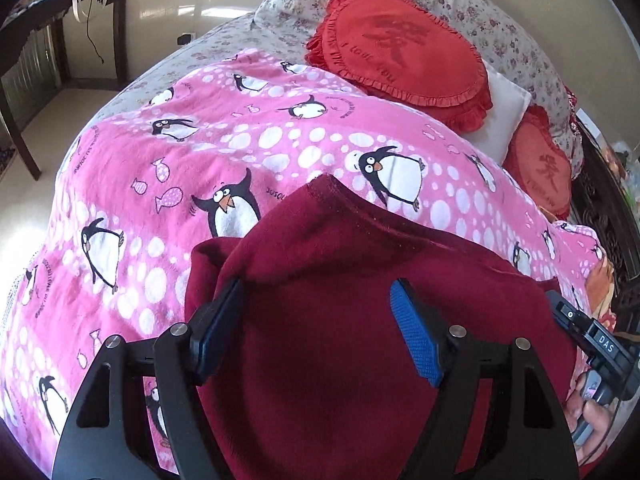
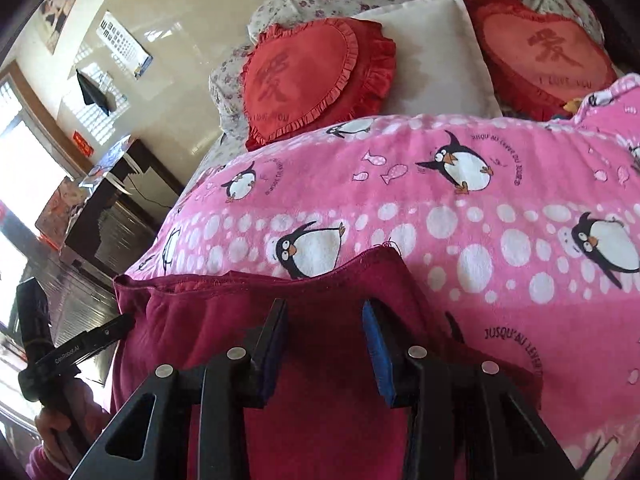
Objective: Fold small clothes
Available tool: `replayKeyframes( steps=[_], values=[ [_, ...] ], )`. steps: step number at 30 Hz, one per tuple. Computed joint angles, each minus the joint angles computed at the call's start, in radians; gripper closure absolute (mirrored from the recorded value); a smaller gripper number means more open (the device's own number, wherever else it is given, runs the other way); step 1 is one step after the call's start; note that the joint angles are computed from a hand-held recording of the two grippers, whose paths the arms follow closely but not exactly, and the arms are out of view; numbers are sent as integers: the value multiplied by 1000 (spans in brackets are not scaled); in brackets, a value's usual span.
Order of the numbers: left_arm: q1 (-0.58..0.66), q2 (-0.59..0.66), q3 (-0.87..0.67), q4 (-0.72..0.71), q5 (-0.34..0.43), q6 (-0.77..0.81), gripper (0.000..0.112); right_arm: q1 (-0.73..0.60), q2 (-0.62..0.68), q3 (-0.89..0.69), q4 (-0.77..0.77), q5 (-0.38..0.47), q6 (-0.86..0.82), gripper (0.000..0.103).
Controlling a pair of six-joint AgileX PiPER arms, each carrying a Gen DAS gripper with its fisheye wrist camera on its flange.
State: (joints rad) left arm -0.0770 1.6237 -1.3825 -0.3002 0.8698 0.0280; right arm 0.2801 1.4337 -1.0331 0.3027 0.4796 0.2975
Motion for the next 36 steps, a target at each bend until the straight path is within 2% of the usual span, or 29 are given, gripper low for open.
replayKeyframes(
  steps=[2,4,8,10,13,15,16,17,18,19,21,26,31,32,34,36],
  values=[
    [3,-5,2,-9,0,-2,37,-7,-24,-9,8,33,-15,67],
    [12,-34,21,-29,1,20,37,8,-95,8,-53,72,37,66],
    [57,-136,92,-99,14,117,37,39,-324,126,-140,163,134,65],
    [82,-179,130,-115,18,138,37,90,-410,177,-205,211,210,65],
    [134,-231,182,-161,49,180,37,197,-475,243,-301,223,341,65],
    [164,-265,214,-183,65,203,37,266,-473,272,-380,221,450,65],
    [174,-284,228,-187,71,210,37,310,-456,277,-446,233,520,70],
    [187,-306,244,-186,76,214,37,333,-440,273,-482,244,551,88],
    [204,-332,263,-190,82,225,37,345,-435,270,-493,252,559,96],
    [223,-354,280,-201,88,244,37,361,-446,272,-509,260,581,97],
    [257,-401,322,-211,96,276,37,419,-456,260,-598,316,670,97],
    [302,-469,414,-187,107,324,37,357,-434,266,-534,313,634,97],
    [398,-522,506,-225,128,414,37,501,-467,181,-704,410,850,90],
    [402,-525,518,-219,123,414,37,523,-457,164,-714,406,859,89],
    [393,-522,532,-192,109,387,37,546,-410,125,-682,367,824,79],
    [398,-519,544,-194,106,381,37,571,-347,87,-656,333,792,76]
  ],
)
